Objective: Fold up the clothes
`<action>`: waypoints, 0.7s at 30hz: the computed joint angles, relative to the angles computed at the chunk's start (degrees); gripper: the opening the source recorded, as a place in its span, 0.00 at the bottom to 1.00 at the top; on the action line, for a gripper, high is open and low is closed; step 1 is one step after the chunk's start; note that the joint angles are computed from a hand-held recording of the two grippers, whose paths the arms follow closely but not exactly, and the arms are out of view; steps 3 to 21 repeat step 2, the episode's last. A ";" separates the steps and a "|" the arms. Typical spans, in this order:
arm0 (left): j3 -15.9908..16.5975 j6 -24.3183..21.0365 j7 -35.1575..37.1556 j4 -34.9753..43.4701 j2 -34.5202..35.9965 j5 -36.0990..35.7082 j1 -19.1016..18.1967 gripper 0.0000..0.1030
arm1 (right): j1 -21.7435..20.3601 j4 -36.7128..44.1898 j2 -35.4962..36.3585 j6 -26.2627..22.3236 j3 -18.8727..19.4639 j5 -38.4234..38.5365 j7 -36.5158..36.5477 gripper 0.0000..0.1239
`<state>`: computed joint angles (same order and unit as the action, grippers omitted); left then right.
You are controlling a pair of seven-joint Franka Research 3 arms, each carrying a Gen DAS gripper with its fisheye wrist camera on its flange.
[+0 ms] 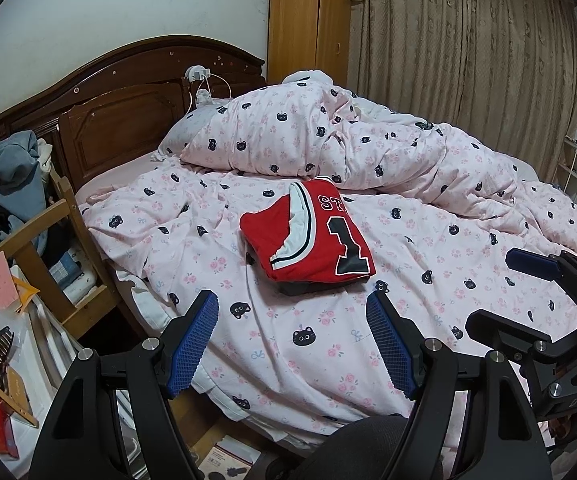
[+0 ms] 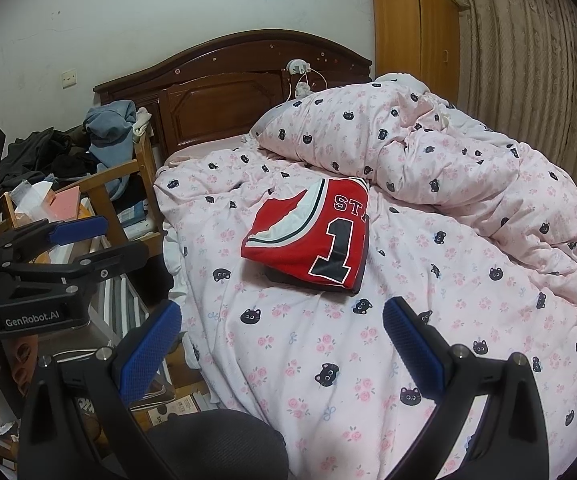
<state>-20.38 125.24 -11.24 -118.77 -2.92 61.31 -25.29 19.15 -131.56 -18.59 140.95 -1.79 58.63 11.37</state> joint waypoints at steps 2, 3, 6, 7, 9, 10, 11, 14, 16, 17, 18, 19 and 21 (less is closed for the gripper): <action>0.07 0.29 -0.01 -0.08 -0.06 -0.13 0.04 0.70 | -0.05 0.02 0.04 -0.04 0.00 -0.01 0.10 0.83; 0.07 0.29 -0.01 -0.08 -0.06 -0.13 0.04 0.70 | -0.05 0.02 0.04 -0.04 0.00 -0.01 0.10 0.83; 0.07 0.29 -0.01 -0.08 -0.06 -0.13 0.04 0.70 | -0.05 0.02 0.04 -0.04 0.00 -0.01 0.10 0.83; 0.07 0.29 -0.01 -0.08 -0.06 -0.13 0.04 0.70 | -0.05 0.02 0.04 -0.04 0.00 -0.01 0.10 0.83; 0.07 0.29 -0.01 -0.08 -0.06 -0.13 0.04 0.70 | -0.05 0.02 0.04 -0.04 0.00 -0.01 0.10 0.83; 0.07 0.29 -0.01 -0.08 -0.06 -0.13 0.04 0.70 | -0.05 0.02 0.04 -0.04 0.00 -0.01 0.10 0.83; 0.07 0.29 -0.01 -0.08 -0.06 -0.13 0.04 0.70 | -0.05 0.02 0.04 -0.04 0.00 -0.01 0.10 0.83; 0.07 0.29 -0.01 -0.08 -0.06 -0.13 0.04 0.70 | -0.05 0.02 0.04 -0.04 0.00 -0.01 0.10 0.83; 0.07 0.29 -0.01 -0.08 -0.06 -0.13 0.04 0.70 | -0.05 0.02 0.04 -0.04 0.00 -0.01 0.10 0.83; 0.07 0.29 -0.01 -0.08 -0.06 -0.13 0.04 0.70 | -0.05 0.02 0.04 -0.04 0.00 -0.01 0.10 0.83; 0.07 0.29 -0.01 -0.08 -0.06 -0.13 0.04 0.70 | -0.05 0.02 0.04 -0.04 0.00 -0.01 0.10 0.83; 0.07 0.29 -0.01 -0.08 -0.06 -0.13 0.04 0.70 | -0.05 0.02 0.04 -0.04 0.00 -0.01 0.10 0.83; 0.07 0.29 -0.01 -0.08 -0.06 -0.13 0.04 0.70 | -0.05 0.02 0.04 -0.04 0.00 -0.01 0.10 0.83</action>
